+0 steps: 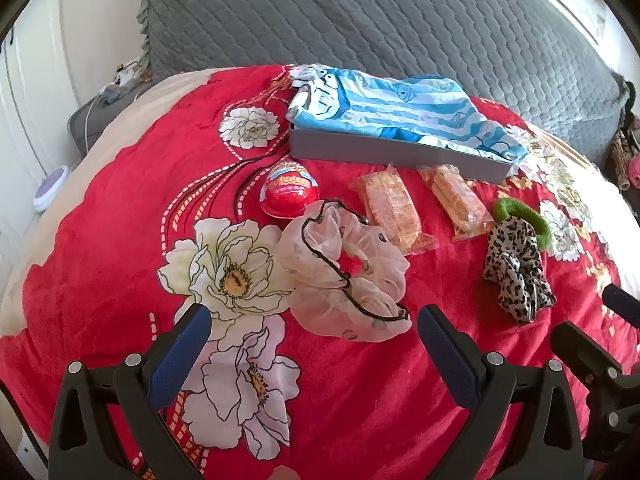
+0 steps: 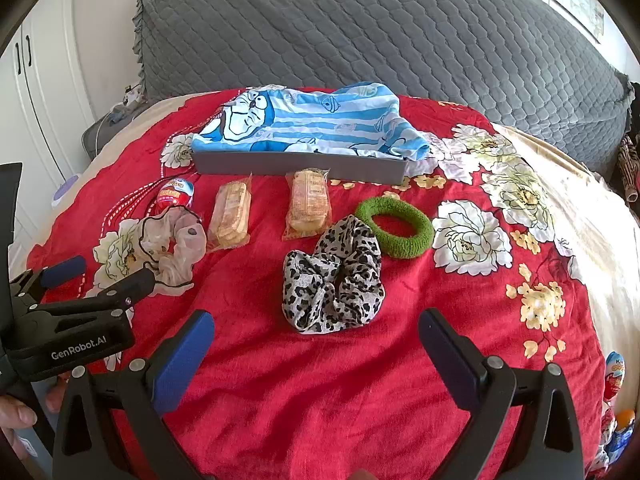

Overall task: Organize objects
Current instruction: 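Move left tool to the pink sheer scrunchie while right tool approaches the leopard scrunchie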

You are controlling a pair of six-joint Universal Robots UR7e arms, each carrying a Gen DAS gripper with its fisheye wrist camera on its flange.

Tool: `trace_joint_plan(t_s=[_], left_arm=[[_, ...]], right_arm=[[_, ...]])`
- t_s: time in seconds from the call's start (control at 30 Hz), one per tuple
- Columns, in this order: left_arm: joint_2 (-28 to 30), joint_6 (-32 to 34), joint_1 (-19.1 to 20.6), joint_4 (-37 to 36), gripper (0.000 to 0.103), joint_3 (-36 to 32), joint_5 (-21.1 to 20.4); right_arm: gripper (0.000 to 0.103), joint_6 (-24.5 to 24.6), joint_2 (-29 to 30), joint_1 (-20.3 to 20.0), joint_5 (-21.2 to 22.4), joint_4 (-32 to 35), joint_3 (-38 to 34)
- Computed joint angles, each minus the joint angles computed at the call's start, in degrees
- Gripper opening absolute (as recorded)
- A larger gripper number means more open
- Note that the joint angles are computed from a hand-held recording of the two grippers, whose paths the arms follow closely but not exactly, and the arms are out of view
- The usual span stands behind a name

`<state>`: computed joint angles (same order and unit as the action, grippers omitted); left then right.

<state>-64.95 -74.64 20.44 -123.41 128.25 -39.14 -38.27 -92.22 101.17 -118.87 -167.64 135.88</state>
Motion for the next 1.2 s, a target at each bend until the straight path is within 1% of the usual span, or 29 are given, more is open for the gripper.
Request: trace_joint_plan(t_s=[0.07,0.3,0.33,0.47,0.83,1.2], left_arm=[[-0.29,-2.15,-0.20,1.28,0.103,-0.02,0.83],[-0.47,-1.63,-0.32,0.39,0.103,0.04,1.15],[-0.27,-3.84,-0.33,1.86,0.103,-0.44,1.39],[-0.15,-4.13,-0.41,2.55,0.103,-0.60,1.49],[0.04,-3.88,-0.22,2.10,0.103,-0.41,0.83],[0.99,-1.25,2.16,-0.30,0.103,0.01,0.47]], right_arm=[[0.103,0.08,0.08,0.16,-0.04,0.03,-0.06],[0.103,0.14,0.06,0.13,0.35,0.68,-0.49],[0.103,0.12,0.05,0.13,0.41,0.75,-0.55],[0.103,0.20,0.12,0.16,0.47,1.07,-0.70],[0.103,0.14,0.04,-0.03,0.60,1.35,-0.46],[0.103,-0.51,1.99,-0.18,0.25,0.81,-0.92]])
